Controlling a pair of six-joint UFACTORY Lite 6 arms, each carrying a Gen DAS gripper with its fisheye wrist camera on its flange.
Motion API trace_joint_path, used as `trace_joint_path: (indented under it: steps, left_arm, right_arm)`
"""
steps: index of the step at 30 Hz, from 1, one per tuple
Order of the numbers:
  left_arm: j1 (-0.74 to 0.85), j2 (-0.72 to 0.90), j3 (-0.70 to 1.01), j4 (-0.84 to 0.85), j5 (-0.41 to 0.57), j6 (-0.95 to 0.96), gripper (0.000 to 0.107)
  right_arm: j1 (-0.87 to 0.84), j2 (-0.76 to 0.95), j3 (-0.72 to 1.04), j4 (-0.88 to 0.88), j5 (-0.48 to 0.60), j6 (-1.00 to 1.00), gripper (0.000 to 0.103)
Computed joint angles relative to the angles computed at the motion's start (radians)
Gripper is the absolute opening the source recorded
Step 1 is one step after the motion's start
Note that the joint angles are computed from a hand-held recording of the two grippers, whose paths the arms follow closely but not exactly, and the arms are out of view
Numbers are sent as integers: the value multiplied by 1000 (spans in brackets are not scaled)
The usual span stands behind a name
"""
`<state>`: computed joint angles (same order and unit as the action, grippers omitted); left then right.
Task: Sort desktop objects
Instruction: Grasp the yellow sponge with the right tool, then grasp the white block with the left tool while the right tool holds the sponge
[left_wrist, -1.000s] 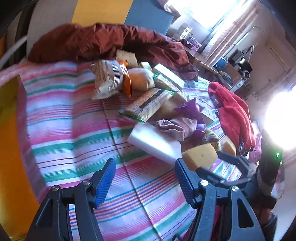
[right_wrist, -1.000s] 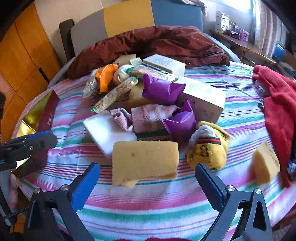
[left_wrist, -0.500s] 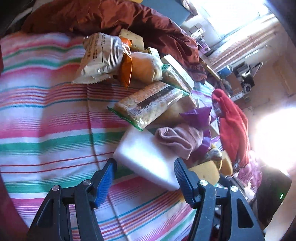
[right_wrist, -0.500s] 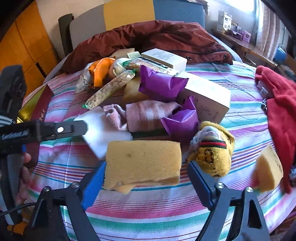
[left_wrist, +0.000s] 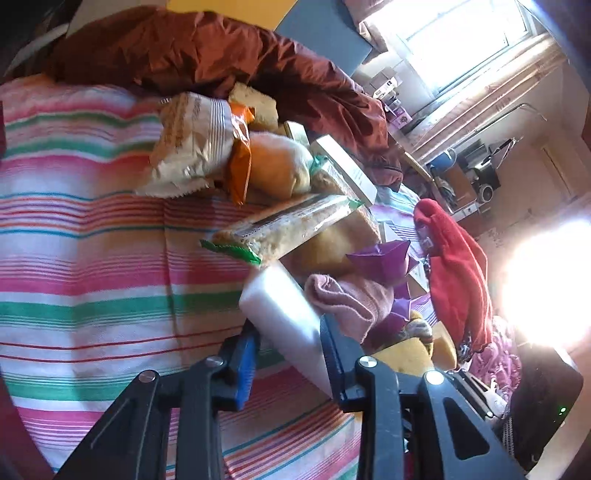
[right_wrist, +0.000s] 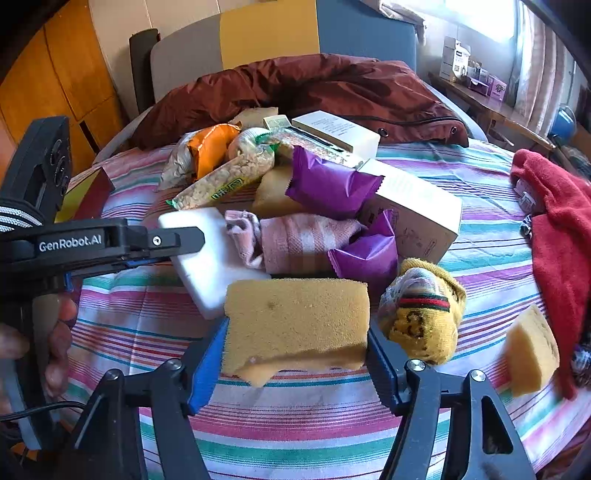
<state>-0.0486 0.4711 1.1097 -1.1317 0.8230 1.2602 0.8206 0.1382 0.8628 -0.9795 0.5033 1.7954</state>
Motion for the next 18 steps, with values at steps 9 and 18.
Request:
trace_joint_path:
  steps: [9, 18]
  left_arm:
    - [93, -249, -140, 5, 9, 136, 30]
    - [317, -423, -166, 43, 35, 236, 28]
  right_arm:
    - [53, -62, -32, -176, -11, 154, 69]
    - [113, -24, 78, -157, 1, 138, 69]
